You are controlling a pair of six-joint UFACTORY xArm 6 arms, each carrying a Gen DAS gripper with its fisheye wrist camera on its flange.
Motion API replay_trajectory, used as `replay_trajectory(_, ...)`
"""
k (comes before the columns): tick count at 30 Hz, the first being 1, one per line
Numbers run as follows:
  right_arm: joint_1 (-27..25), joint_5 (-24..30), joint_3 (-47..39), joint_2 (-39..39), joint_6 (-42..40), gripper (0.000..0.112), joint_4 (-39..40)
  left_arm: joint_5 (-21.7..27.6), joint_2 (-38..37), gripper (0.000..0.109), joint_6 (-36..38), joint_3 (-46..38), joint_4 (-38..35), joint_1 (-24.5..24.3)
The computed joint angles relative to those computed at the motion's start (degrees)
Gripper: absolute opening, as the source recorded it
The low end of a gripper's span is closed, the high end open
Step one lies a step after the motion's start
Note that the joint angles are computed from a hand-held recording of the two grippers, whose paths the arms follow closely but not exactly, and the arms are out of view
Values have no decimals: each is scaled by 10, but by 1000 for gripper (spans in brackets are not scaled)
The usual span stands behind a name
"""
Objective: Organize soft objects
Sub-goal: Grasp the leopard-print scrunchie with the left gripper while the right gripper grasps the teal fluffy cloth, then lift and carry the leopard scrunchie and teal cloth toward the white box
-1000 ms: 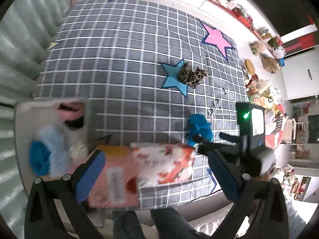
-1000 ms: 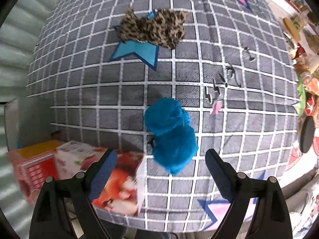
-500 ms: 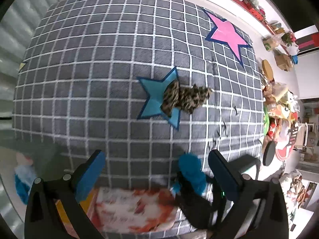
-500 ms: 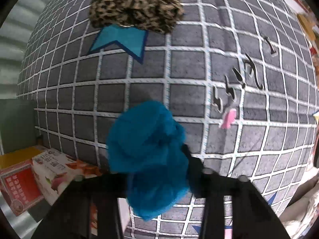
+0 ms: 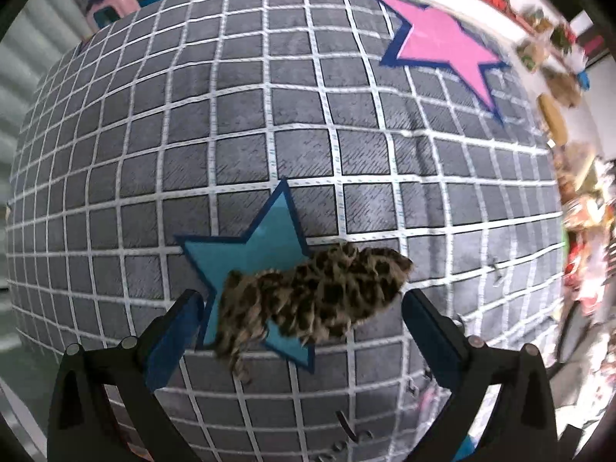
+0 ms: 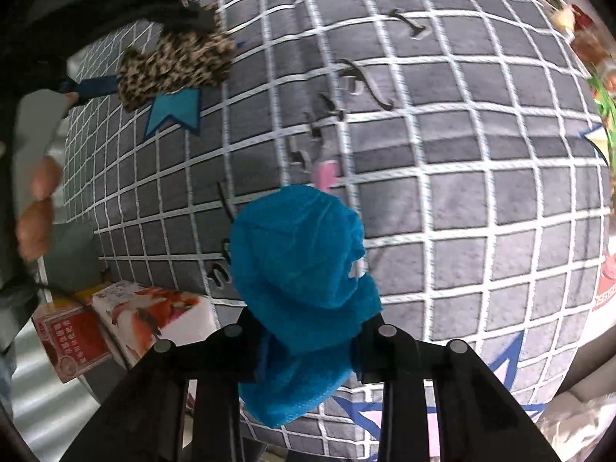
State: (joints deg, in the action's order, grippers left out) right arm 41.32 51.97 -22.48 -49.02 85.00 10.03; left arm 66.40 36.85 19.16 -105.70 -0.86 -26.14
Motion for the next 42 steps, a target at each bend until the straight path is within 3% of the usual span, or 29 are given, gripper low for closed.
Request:
replay_trajectory(2,6,19,11,-32,22,33,-7,7,12,100,-4,-8,7,-4)
replay_trajectory(6,8,52,31,-91,44,33,-15,41,37,79,-18,-38,26,-6)
replay_trajectory(8,5,66,25,-101,47,33,-17,45,41,75,-14,-45,25,-4)
replay_trajectory(10,6,90,26,-126,55,33,-24,44,37,58,-4,-42,18,1)
replay_trajectory(11,8,96,23,-130,61,33,-28,43,33,54,3,-39,12,5)
replay_trajectory(13,13,84,-6,-88,62,33,-34,44,20,42,14,-30,0,12)
replay_trajectory(25,4,80,-222,139,8,33,-61,30,-149,42,110,96,-55,78)
replay_trajectory(36,17,153,-470,331,-52,33,-110,105,-181,42,198,34,-62,154)
replay_trajectory(42,39,213,-581,396,-54,33,-133,142,-208,42,251,25,-71,199)
